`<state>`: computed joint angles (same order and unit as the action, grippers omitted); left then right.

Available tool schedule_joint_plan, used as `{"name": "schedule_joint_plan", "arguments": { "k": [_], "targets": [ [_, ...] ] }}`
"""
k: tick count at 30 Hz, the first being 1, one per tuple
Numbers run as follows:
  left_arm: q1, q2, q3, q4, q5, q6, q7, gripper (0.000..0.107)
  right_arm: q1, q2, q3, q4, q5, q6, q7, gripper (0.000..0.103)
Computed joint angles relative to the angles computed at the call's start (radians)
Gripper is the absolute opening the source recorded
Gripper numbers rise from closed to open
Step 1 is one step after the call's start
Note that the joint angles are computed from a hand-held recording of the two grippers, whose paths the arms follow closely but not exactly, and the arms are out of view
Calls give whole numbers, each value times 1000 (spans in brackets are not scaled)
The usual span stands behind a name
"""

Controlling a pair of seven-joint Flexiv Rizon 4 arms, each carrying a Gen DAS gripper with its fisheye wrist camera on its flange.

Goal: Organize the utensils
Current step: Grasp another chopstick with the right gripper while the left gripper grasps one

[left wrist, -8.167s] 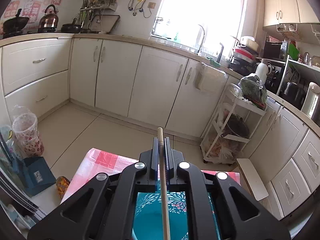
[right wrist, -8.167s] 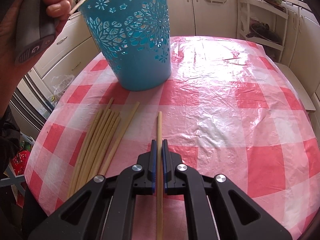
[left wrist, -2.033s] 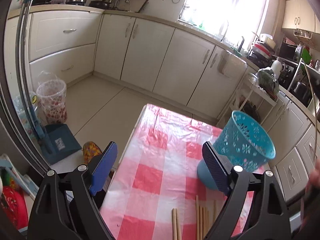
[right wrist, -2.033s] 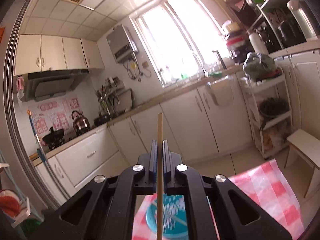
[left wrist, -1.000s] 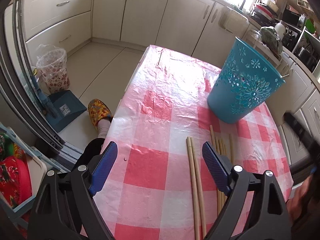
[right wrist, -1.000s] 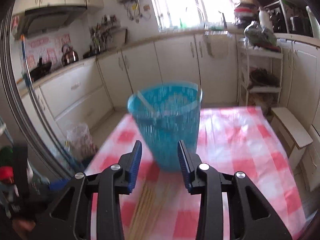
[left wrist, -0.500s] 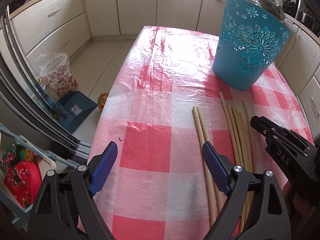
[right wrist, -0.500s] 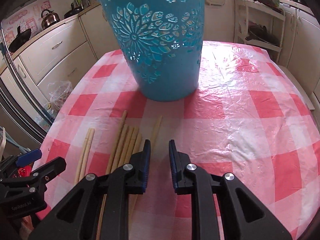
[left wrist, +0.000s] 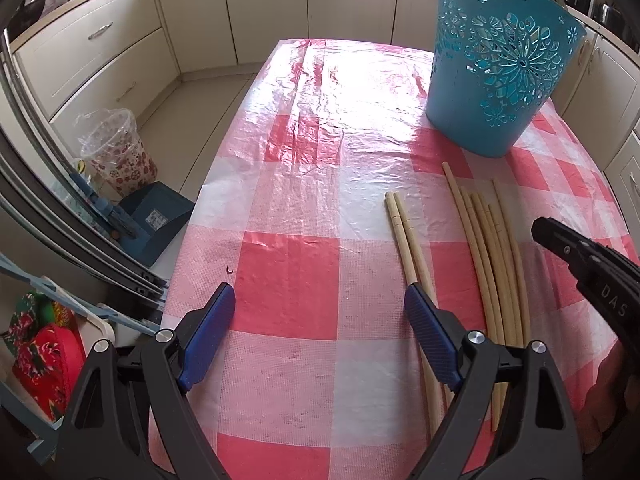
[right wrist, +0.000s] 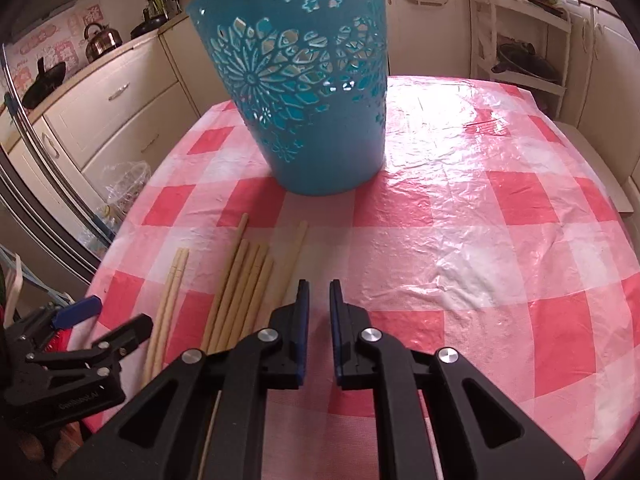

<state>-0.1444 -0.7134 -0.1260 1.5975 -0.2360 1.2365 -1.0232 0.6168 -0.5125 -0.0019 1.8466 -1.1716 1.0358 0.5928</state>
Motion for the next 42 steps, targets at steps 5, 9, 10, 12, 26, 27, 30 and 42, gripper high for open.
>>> {"name": "schedule_joint_plan", "arguments": {
  "k": [5, 9, 10, 12, 26, 27, 30, 42],
  "targets": [
    [-13, -5, 12, -4, 16, 12, -7, 83, -4, -37, -1, -55, 27, 4, -39, 28],
    [-8, -6, 5, -3, 18, 18, -2, 83, 18, -69, 20, -110, 155, -85, -211, 24],
    [-6, -7, 3, -4, 17, 19, 1, 83, 23, -69, 18, -111, 167, -92, -234, 20],
    [-5, -9, 3, -9, 17, 17, 3, 83, 31, -61, 12, -100, 178, -97, -259, 12],
    [-24, -8, 10, -27, 14, 1, -12, 83, 3, 9, -6, 31, 59, 28, -144, 7],
    [-31, -11, 19, -33, 22, -2, -16, 83, 2, 8, -4, 30, 58, 27, -145, 7],
    [-56, -22, 50, -57, 50, -25, -38, 82, -6, 9, -2, 32, 52, 39, -141, 7],
    [-53, -42, 8, -142, 46, -160, 66, 40, -29, 12, 16, 40, 111, 86, -279, 7]
  ]
}}
